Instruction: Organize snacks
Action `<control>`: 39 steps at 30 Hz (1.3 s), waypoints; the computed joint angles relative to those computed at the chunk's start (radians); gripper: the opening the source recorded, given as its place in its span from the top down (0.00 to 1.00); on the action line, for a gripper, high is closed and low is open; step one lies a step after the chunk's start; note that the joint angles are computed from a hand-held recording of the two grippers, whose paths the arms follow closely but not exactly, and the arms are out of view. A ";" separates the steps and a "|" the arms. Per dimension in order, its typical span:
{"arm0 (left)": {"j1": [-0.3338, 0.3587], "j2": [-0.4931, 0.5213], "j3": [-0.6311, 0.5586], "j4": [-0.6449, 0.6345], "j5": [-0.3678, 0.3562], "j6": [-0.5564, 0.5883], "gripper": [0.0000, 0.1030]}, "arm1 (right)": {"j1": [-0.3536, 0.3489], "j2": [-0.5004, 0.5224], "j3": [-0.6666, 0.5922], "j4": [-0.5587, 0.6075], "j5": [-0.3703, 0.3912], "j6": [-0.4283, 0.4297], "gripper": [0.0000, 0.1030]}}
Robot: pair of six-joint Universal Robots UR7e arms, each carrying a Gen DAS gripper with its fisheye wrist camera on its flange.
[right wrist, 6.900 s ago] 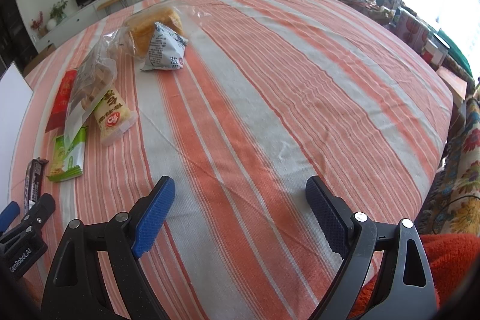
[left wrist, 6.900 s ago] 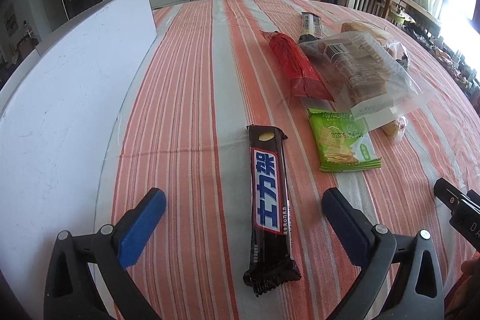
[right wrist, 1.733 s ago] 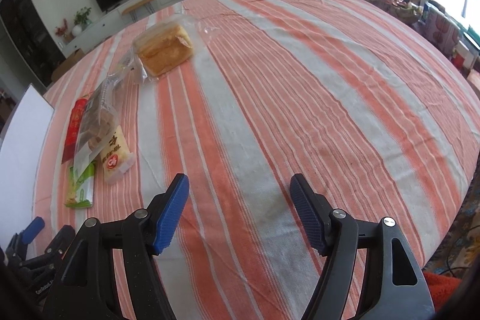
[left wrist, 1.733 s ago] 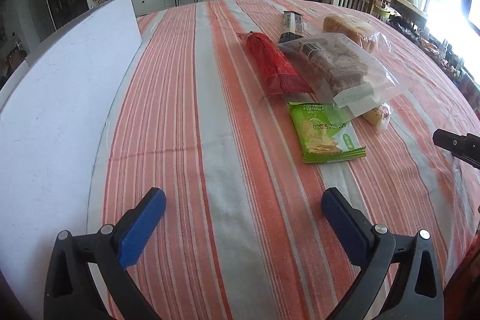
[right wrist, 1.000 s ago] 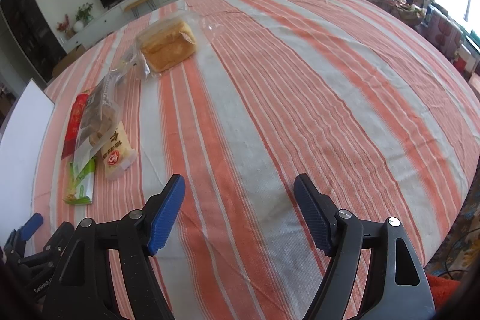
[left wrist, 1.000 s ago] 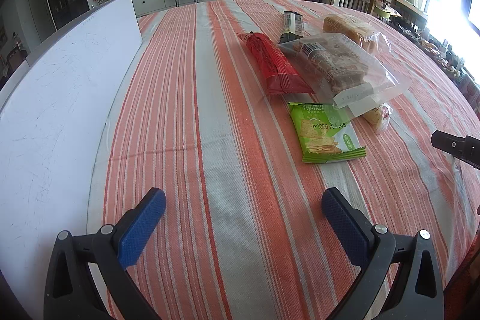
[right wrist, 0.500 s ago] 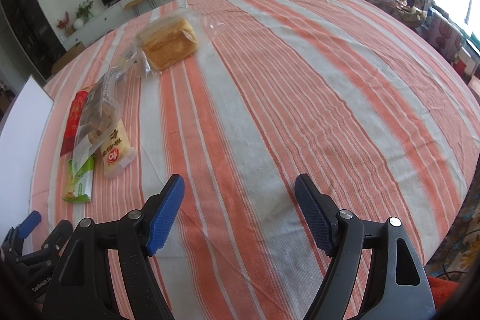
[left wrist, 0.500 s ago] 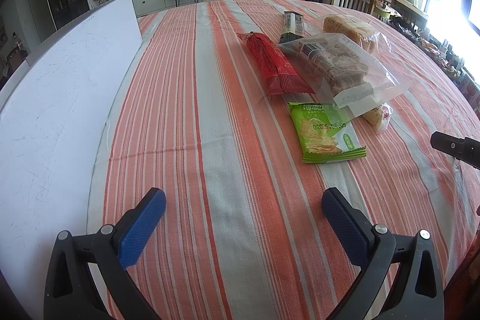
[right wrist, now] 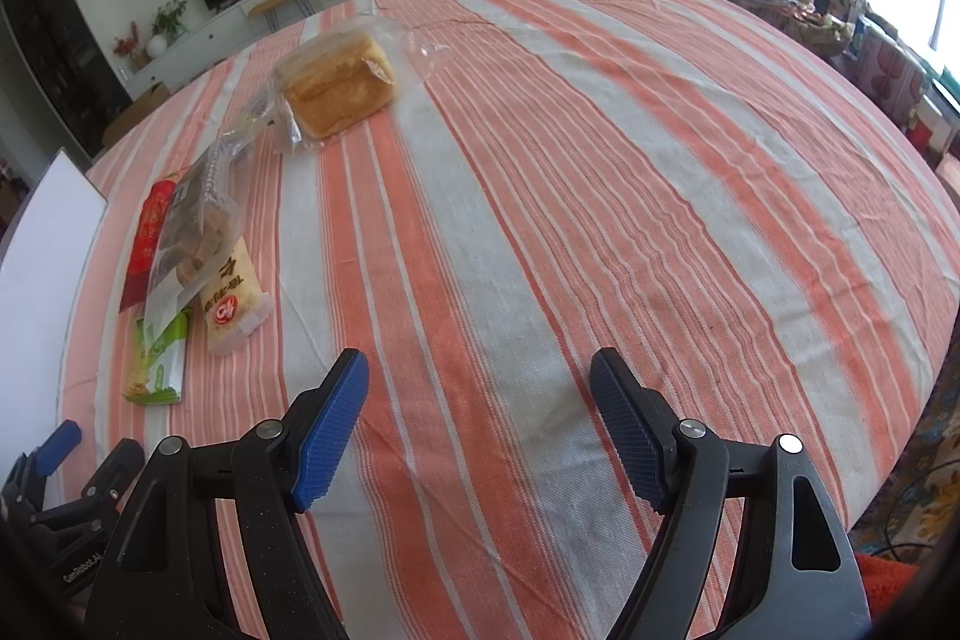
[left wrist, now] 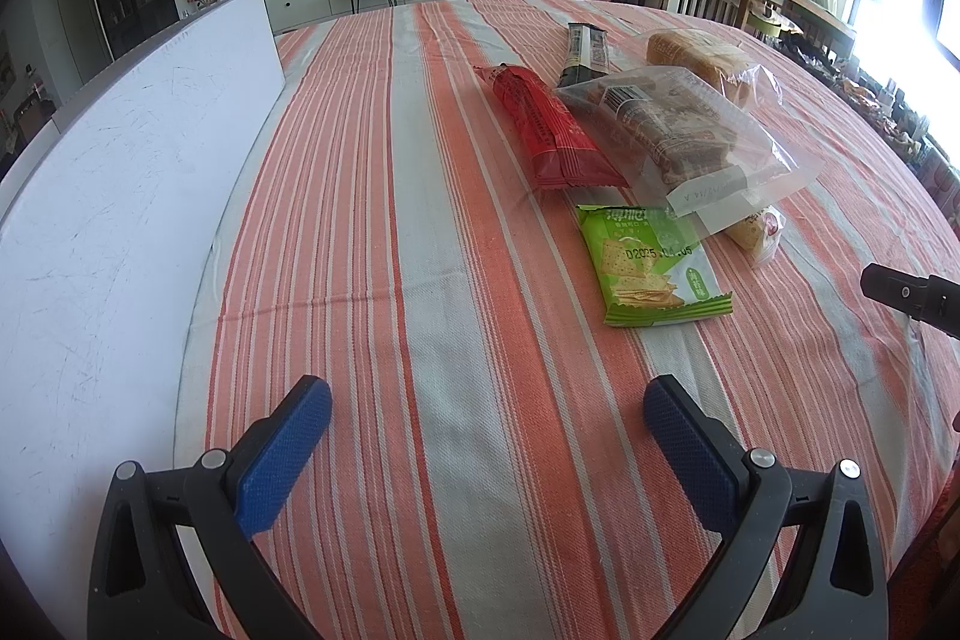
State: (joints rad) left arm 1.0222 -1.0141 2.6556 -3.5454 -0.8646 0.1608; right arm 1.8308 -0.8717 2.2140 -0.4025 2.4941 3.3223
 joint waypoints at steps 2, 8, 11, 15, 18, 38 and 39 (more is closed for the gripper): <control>0.000 0.001 -0.001 0.000 0.000 0.000 0.00 | 0.000 0.000 0.000 0.000 0.000 0.000 0.23; 0.000 0.001 0.000 -0.001 0.000 0.000 0.00 | 0.001 0.001 -0.001 0.001 0.001 0.001 0.23; 0.000 0.002 -0.001 -0.001 0.000 0.000 0.00 | 0.001 0.001 -0.001 0.001 0.001 0.001 0.23; 0.000 0.002 0.000 -0.002 0.000 0.001 0.00 | 0.001 0.001 -0.002 0.002 0.001 0.001 0.23; 0.001 0.002 -0.001 -0.003 0.000 0.001 0.00 | 0.001 0.001 -0.002 0.002 0.001 0.002 0.23; -0.017 -0.153 -0.014 0.282 -0.108 -0.040 0.00 | 0.002 0.006 -0.006 0.005 0.004 0.001 0.22; -0.026 -0.162 -0.012 0.294 -0.113 -0.031 0.00 | 0.002 0.006 -0.006 0.006 0.005 0.000 0.22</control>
State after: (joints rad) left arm 0.9961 -1.1764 2.6432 -3.2517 -0.9774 0.1301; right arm 1.8328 -0.8657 2.2082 -0.3967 2.4987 3.3226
